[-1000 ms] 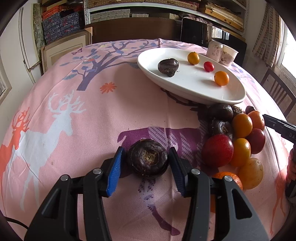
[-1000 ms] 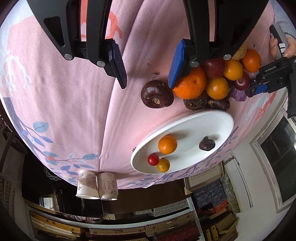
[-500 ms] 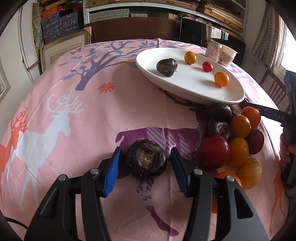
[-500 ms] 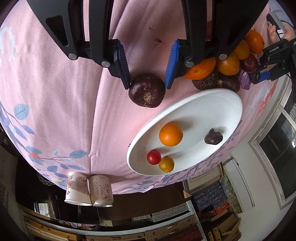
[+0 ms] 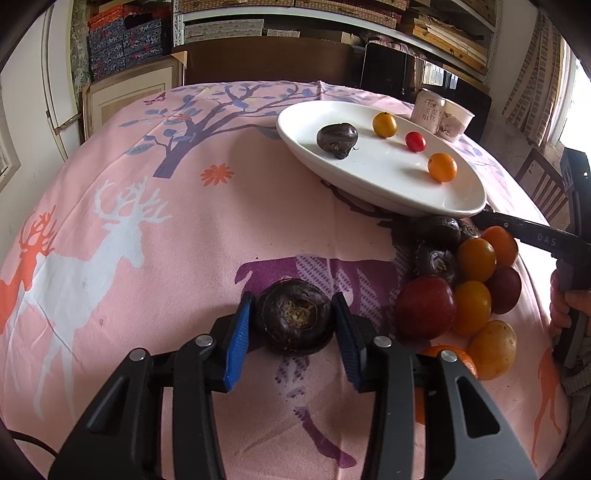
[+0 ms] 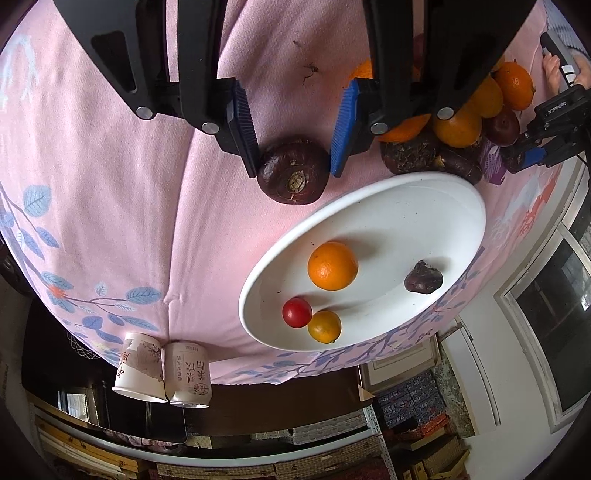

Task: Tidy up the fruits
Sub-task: 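Carry both dark fruits onto the white plate and open both grippers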

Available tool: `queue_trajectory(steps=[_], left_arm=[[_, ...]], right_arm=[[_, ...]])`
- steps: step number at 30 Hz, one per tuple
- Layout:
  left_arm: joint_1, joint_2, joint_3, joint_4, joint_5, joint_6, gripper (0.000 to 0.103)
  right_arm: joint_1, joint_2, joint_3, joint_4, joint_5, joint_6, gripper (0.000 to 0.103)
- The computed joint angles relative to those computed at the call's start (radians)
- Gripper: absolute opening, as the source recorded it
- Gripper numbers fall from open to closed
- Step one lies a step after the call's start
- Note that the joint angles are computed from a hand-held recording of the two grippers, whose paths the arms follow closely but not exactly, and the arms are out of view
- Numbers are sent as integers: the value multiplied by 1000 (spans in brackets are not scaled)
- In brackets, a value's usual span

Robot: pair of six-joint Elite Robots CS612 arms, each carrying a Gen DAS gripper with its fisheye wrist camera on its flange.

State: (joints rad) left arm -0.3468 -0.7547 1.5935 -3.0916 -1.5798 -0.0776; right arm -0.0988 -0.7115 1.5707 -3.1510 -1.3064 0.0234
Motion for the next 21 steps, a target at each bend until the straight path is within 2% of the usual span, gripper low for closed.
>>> queue_trajectory(steps=[4,6,9,11,13,15,17,21], left_arm=[[-11,-8,27,-68,41,9,41],[-13,-14,44,-117,56,2,41],[-9,-22,63,-180,39,-13,41],[-6,-26,54,-178,2,-18,41],[-13,-24,26,-156,2,-5,41],[-28,-16,-18,-134,31,25,41],[-38,0,-74,-104,34,41,41],[-54,46,-177,-35,30,41,41]], right_arm=[[-12,-11,35,-43,31,34,40],[-19,-22,65,-98,41,61,40],[-30,-38,117,-213,65,104,40],[-37,-44,140,-286,94,132,40],[-38,-45,140,-326,116,152,40],[-36,-45,121,-325,139,157,40],[-27,-42,86,-279,149,143,40],[2,-16,-4,-168,121,85,40]])
